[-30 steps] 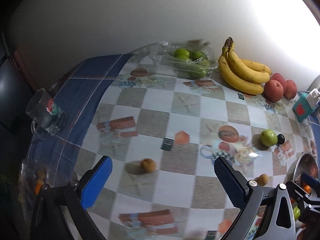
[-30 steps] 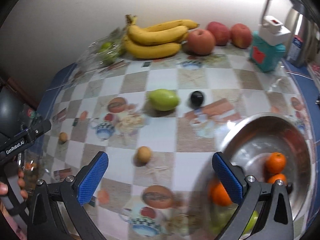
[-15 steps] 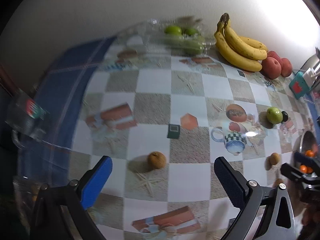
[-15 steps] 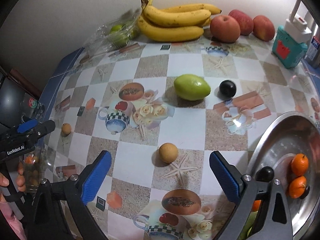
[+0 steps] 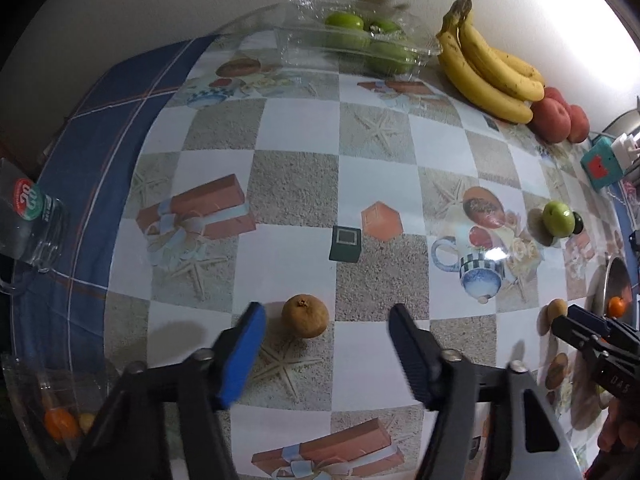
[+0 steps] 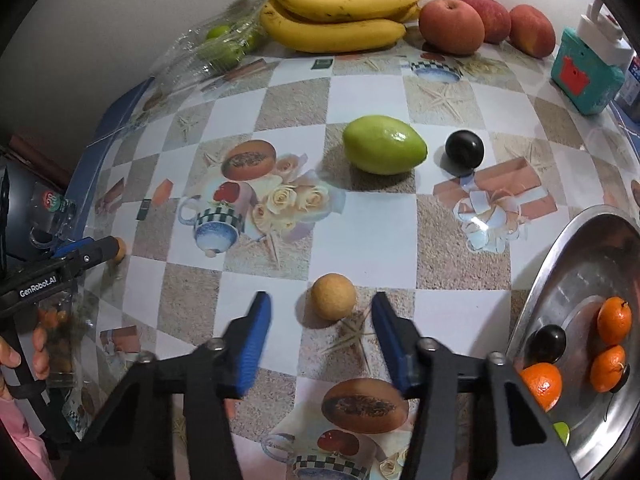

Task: Organize fruits
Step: 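Close the left tool on a tan round fruit while the right tool grasps another, then carry both tan round fruits over the steel basin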

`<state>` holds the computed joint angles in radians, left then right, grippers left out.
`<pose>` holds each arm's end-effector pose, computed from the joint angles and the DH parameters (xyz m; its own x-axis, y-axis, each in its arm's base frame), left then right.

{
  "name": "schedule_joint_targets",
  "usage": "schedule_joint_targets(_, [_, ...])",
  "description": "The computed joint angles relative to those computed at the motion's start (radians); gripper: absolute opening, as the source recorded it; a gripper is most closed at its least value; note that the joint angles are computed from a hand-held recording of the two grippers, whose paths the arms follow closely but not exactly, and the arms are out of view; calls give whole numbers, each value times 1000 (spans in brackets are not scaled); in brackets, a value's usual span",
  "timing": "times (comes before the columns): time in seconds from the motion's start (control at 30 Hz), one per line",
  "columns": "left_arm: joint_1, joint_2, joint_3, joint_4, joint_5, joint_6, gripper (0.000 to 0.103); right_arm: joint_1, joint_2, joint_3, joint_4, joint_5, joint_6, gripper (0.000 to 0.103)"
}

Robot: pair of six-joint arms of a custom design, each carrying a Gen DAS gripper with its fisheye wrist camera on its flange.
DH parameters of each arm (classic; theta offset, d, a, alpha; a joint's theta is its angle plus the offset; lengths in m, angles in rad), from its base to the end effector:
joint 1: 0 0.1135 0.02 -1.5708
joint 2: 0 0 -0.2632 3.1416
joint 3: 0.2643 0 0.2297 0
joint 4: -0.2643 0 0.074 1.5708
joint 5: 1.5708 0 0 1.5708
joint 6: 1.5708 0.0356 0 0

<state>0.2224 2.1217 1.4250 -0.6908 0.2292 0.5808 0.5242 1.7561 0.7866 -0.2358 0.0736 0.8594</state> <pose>0.3784 0.0773 0.1347 -0.8975 0.3449 -0.2750 0.3804 0.9207 -0.0868 0.2459 0.1392 0.1210 -0.8887 0.3587 -0.2854 0.3014 0.9264 0.2259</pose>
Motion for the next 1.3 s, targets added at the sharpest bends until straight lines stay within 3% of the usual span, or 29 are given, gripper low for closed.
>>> schedule_joint_targets(0.3, [-8, 32, 8, 21, -28, -31, 43, -4, 25, -4, 20, -1, 17, 25])
schedule_joint_targets(0.5, [6, 67, 38, 11, -27, -40, 28, -12, -6, -35, 32, 0, 26, 25])
schedule_joint_targets(0.83, [9, -2, -9, -5, -20, -74, 28, -7, -65, -53, 24, 5, 33, 25])
schedule_joint_targets(1.3, [-133, -297, -220, -56, 85, -364, 28, 14, -292, -142, -41, 45, 89, 25])
